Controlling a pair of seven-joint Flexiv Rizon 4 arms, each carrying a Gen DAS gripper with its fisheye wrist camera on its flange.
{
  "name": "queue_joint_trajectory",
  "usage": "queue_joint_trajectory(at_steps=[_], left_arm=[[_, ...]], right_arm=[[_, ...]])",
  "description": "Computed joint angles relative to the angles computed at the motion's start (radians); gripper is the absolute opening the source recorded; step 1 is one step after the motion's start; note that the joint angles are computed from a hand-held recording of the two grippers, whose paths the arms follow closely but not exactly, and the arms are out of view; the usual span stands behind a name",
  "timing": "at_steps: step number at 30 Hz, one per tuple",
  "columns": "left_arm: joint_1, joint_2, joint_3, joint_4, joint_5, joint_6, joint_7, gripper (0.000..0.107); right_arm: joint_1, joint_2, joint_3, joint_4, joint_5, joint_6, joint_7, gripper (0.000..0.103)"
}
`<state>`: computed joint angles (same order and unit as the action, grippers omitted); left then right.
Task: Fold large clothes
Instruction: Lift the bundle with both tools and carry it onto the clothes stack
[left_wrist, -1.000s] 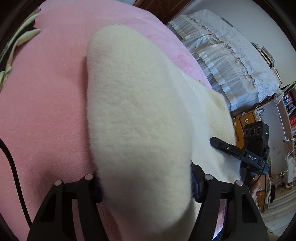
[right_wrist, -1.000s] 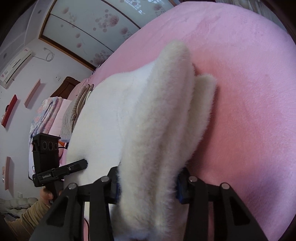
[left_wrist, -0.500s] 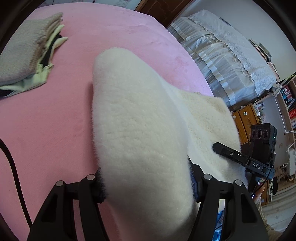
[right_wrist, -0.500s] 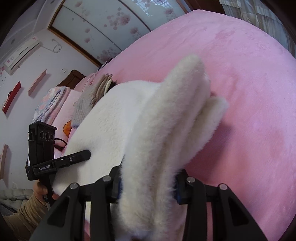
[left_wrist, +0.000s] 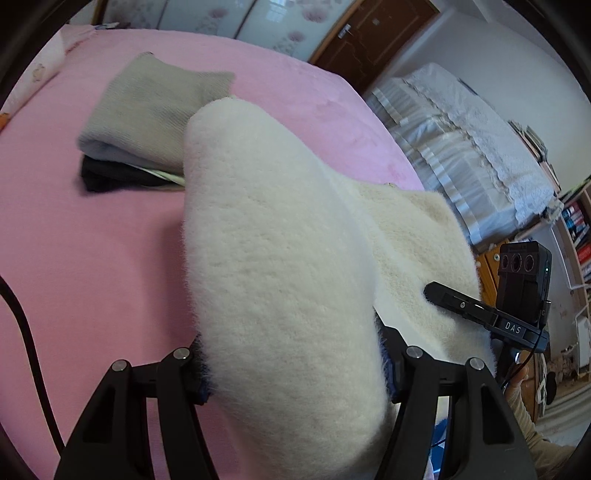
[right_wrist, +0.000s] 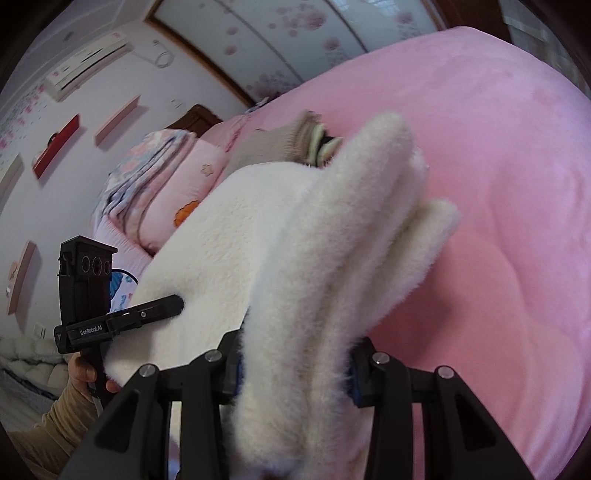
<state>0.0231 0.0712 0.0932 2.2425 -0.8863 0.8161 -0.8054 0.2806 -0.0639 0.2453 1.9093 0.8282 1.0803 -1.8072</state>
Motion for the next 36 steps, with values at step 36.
queue_joint_trajectory(at_steps=[36], left_arm=[[0.389, -1.051, -0.225, -1.528, 0.239, -0.344, -0.212, 0.064]], right_arm=[[0.183, -1.059, -0.005, -1.58, -0.58, -0.321, 0.367, 0.039]])
